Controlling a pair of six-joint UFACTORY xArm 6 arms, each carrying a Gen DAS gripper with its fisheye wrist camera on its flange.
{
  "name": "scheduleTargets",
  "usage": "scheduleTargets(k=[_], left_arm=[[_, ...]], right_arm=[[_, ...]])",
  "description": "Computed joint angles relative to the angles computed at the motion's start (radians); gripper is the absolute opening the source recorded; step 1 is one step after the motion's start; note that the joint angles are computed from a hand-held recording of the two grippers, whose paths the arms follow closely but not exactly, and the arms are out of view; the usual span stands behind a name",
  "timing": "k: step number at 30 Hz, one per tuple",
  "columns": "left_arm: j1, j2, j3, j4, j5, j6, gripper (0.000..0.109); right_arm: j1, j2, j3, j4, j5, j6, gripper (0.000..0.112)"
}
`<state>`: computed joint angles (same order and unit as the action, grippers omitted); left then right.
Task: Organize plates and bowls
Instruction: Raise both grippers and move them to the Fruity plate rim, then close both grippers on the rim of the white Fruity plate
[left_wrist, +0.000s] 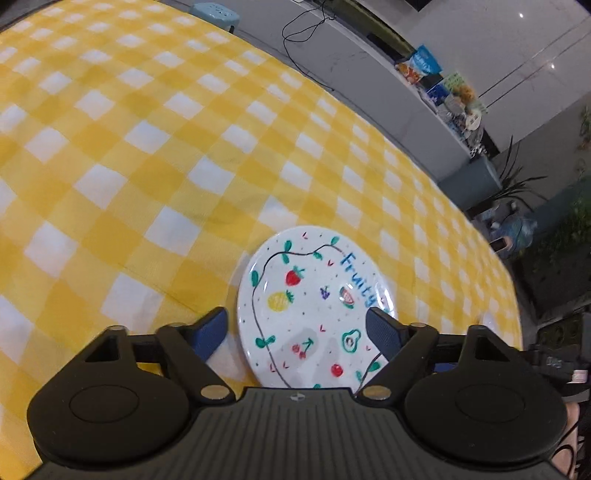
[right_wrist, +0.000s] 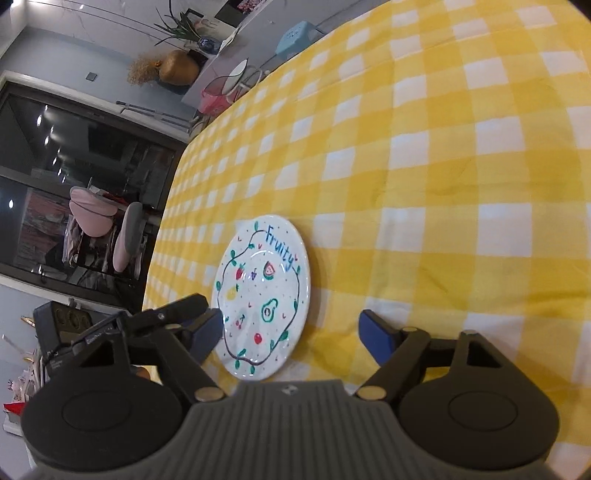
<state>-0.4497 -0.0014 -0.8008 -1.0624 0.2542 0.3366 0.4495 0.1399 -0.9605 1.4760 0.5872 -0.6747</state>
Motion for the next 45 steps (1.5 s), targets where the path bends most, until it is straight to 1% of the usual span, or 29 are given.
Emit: scheduleTargets(k=[1,2,4,7,9,10,11,12,14,16,17,18,21,24,27,29,30,32,34,35,37,38,41,45], left_arm=[[0.005,0.001,-0.003,-0.024,0.017,0.014,0.092],[0.006,-0.001,-0.001,-0.053,0.014,0.037,0.092],[0.017,-0.005,0.001,-0.091,0.026,0.055,0.087],[0.035,0.000,-0.007,-0.176,0.049,0.085,0.087],[0.044,0.002,-0.009,-0.204,0.057,0.069,0.087],[0.044,0.003,-0.010,-0.209,0.059,0.059,0.087],[0.046,0.006,-0.014,-0.217,0.061,0.062,0.087],[0.048,0.008,-0.016,-0.228,0.064,0.074,0.087],[0.052,0.012,-0.020,-0.250,0.071,0.089,0.086],[0.055,0.012,-0.021,-0.267,0.078,0.097,0.086],[0.059,0.012,-0.020,-0.269,0.082,0.094,0.084],[0.060,0.012,-0.018,-0.262,0.080,0.082,0.079],[0.066,0.014,-0.018,-0.291,0.084,0.088,0.074],[0.071,0.018,-0.020,-0.327,0.088,0.103,0.070],[0.069,0.019,-0.018,-0.331,0.082,0.112,0.065],[0.067,0.018,-0.017,-0.314,0.077,0.102,0.064],[0.066,0.018,-0.016,-0.295,0.073,0.085,0.060],[0.066,0.015,-0.013,-0.257,0.069,0.048,0.050],[0.066,0.013,-0.008,-0.227,0.063,0.015,0.041],[0.066,0.013,-0.007,-0.208,0.060,-0.006,0.040],[0.067,0.013,-0.004,-0.173,0.057,-0.041,0.032],[0.068,0.014,-0.004,-0.165,0.055,-0.050,0.031],[0.074,0.014,-0.002,-0.191,0.062,-0.038,0.030],[0.070,0.012,0.003,-0.209,0.053,-0.011,0.031]], right_arm=[[0.002,0.007,-0.008,0.004,-0.001,0.004,0.075],[0.001,0.008,-0.010,0.010,0.000,0.005,0.072],[-0.003,0.012,-0.011,0.032,0.007,-0.016,0.070],[-0.011,0.021,-0.016,0.051,0.019,-0.036,0.066],[-0.013,0.034,-0.028,0.056,0.021,-0.039,0.063],[-0.013,0.041,-0.033,0.051,0.018,-0.039,0.056],[-0.011,0.047,-0.038,0.046,0.009,-0.035,0.046],[-0.012,0.054,-0.042,0.046,0.005,-0.035,0.042],[-0.022,0.068,-0.050,0.086,0.026,-0.064,0.042],[-0.024,0.088,-0.061,0.142,0.041,-0.129,0.042],[-0.027,0.094,-0.062,0.167,0.052,-0.156,0.042],[-0.030,0.100,-0.064,0.187,0.062,-0.170,0.042],[-0.039,0.113,-0.068,0.225,0.091,-0.184,0.042],[-0.050,0.118,-0.069,0.216,0.112,-0.180,0.043],[-0.052,0.115,-0.065,0.208,0.112,-0.171,0.040],[-0.050,0.112,-0.061,0.194,0.096,-0.153,0.029],[-0.050,0.112,-0.059,0.193,0.090,-0.148,0.026],[-0.049,0.109,-0.050,0.202,0.080,-0.161,0.015],[-0.048,0.104,-0.038,0.208,0.069,-0.176,0.008],[-0.045,0.103,-0.036,0.212,0.063,-0.172,0.007],[-0.045,0.101,-0.031,0.221,0.061,-0.174,0.007],[-0.046,0.100,-0.029,0.225,0.062,-0.177,0.007],[-0.053,0.102,-0.029,0.228,0.075,-0.165,0.007],[-0.064,0.103,-0.024,0.241,0.095,-0.184,0.008]])
